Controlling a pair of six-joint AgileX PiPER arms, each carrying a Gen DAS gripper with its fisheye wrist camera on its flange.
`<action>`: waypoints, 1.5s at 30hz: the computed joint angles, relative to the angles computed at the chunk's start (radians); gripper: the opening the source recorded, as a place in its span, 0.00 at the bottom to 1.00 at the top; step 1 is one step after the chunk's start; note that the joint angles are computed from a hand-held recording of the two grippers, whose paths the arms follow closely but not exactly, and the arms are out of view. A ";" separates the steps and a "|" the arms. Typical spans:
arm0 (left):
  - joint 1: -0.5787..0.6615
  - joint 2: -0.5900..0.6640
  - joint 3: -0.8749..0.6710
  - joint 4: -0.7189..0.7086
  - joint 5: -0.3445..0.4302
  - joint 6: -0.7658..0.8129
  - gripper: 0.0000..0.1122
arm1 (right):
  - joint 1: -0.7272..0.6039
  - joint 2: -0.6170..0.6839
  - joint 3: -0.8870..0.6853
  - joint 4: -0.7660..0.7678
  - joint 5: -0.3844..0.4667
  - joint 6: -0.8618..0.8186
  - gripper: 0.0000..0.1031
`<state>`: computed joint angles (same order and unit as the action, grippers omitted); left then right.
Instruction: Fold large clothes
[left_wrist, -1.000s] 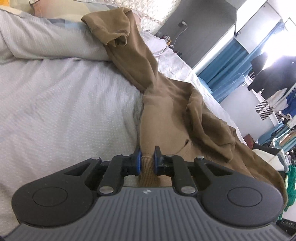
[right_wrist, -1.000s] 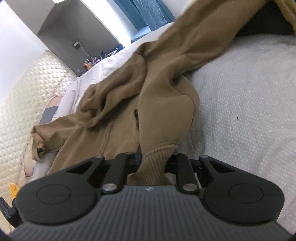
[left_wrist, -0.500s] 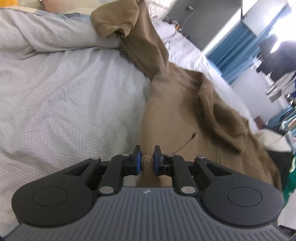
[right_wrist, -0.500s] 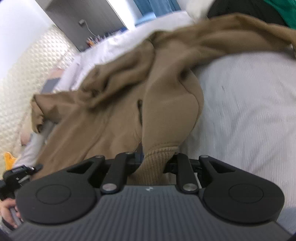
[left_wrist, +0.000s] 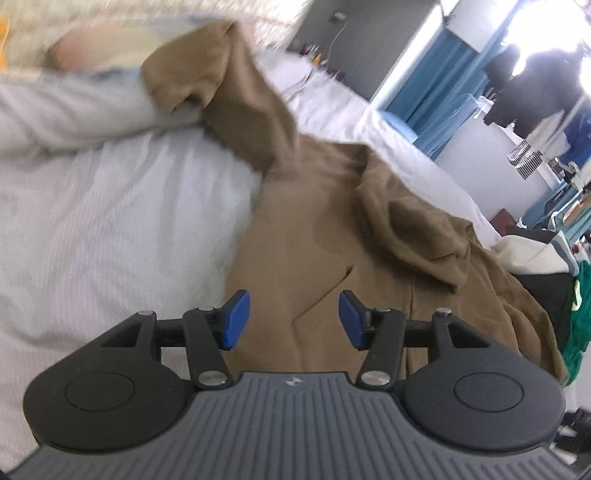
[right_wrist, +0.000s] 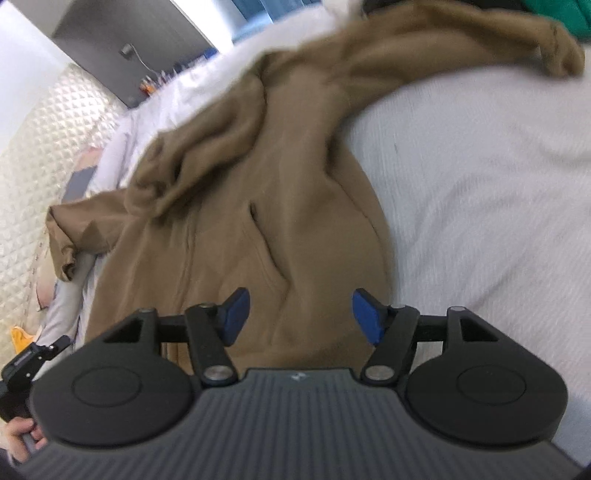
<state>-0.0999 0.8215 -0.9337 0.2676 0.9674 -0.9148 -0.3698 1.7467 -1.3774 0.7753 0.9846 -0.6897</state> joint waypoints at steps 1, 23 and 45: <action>-0.082 0.027 -0.022 0.090 0.014 -0.077 0.53 | 0.013 -0.005 0.004 0.016 -0.032 -0.028 0.63; -0.055 0.823 -0.313 0.384 -0.566 -0.226 0.52 | 0.380 0.525 -0.519 0.313 -0.316 -0.285 0.52; 0.023 0.979 -0.348 0.167 -0.646 0.002 0.49 | 0.428 0.773 -0.837 0.078 -0.280 -0.136 0.42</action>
<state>-0.0772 1.8003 -1.2812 0.4344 0.3215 -0.9126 0.0584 2.5198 -2.2143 0.8530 0.7044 -0.8260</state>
